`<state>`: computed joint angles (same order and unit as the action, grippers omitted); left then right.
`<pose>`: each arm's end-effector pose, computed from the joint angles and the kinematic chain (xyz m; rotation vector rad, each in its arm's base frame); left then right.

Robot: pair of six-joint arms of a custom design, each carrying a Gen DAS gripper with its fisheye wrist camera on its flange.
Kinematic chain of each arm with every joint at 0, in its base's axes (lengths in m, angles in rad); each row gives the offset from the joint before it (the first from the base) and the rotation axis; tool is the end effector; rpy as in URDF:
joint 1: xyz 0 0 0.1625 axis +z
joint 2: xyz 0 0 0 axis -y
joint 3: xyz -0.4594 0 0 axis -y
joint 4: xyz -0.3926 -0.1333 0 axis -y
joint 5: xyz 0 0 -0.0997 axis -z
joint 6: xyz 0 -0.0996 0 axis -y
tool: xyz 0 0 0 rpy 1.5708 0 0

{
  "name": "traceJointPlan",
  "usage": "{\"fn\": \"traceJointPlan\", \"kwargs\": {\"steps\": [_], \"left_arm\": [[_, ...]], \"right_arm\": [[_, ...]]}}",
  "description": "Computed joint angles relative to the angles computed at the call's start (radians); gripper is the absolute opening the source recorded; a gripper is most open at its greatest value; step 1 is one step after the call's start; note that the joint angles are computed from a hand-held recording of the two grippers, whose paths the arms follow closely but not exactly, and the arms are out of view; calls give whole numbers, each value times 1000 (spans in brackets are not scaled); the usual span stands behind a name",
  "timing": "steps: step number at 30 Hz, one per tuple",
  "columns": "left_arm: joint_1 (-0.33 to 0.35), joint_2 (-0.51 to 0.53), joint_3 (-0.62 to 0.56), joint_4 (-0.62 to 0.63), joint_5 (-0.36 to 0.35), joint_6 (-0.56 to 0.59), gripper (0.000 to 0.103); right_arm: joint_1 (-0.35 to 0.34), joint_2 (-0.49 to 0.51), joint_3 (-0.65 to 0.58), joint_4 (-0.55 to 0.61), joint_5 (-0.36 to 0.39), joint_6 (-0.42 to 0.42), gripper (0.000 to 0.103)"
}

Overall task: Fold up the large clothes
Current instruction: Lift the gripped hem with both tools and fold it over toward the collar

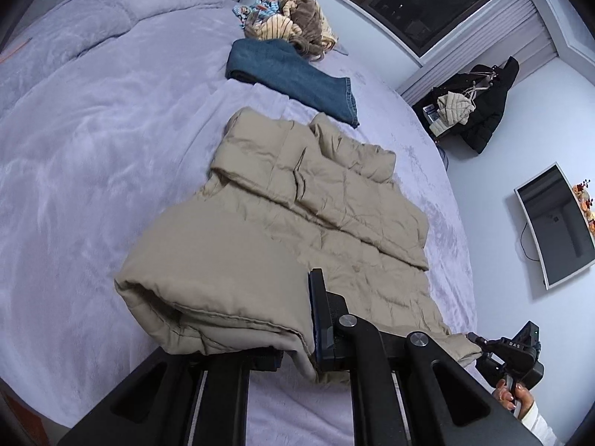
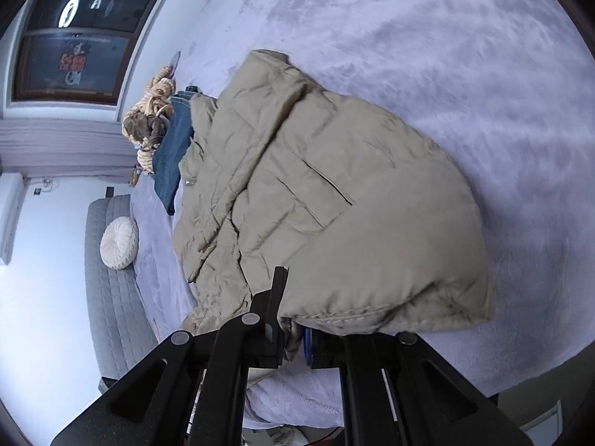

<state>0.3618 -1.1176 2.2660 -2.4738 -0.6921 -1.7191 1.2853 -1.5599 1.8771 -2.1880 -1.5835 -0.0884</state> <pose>-0.3403 -0.3533 0.1316 -0.5049 2.5276 -1.1687 -0.0149 -0.5195 0.4337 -0.3021 -3.0258 0.4480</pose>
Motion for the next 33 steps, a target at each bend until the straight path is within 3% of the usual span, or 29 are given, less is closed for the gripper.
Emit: {"fn": "traceJointPlan", "kwargs": {"steps": [6, 14, 21, 27, 33], "left_arm": [[90, 15, -142, 42, 102, 138, 13], [261, 125, -358, 47, 210, 356, 13], [460, 239, -482, -25, 168, 538, 13], [604, 347, -576, -108, 113, 702, 13], [671, 425, -648, -141, 112, 813, 13]], "right_arm": [[115, 138, -198, 54, -11, -70, 8], [220, 449, -599, 197, -51, -130, 8], [244, 726, -900, 262, -149, -153, 8], [218, 867, -1000, 210, -174, -133, 8], [189, 963, -1070, 164, -161, -135, 8]]}}
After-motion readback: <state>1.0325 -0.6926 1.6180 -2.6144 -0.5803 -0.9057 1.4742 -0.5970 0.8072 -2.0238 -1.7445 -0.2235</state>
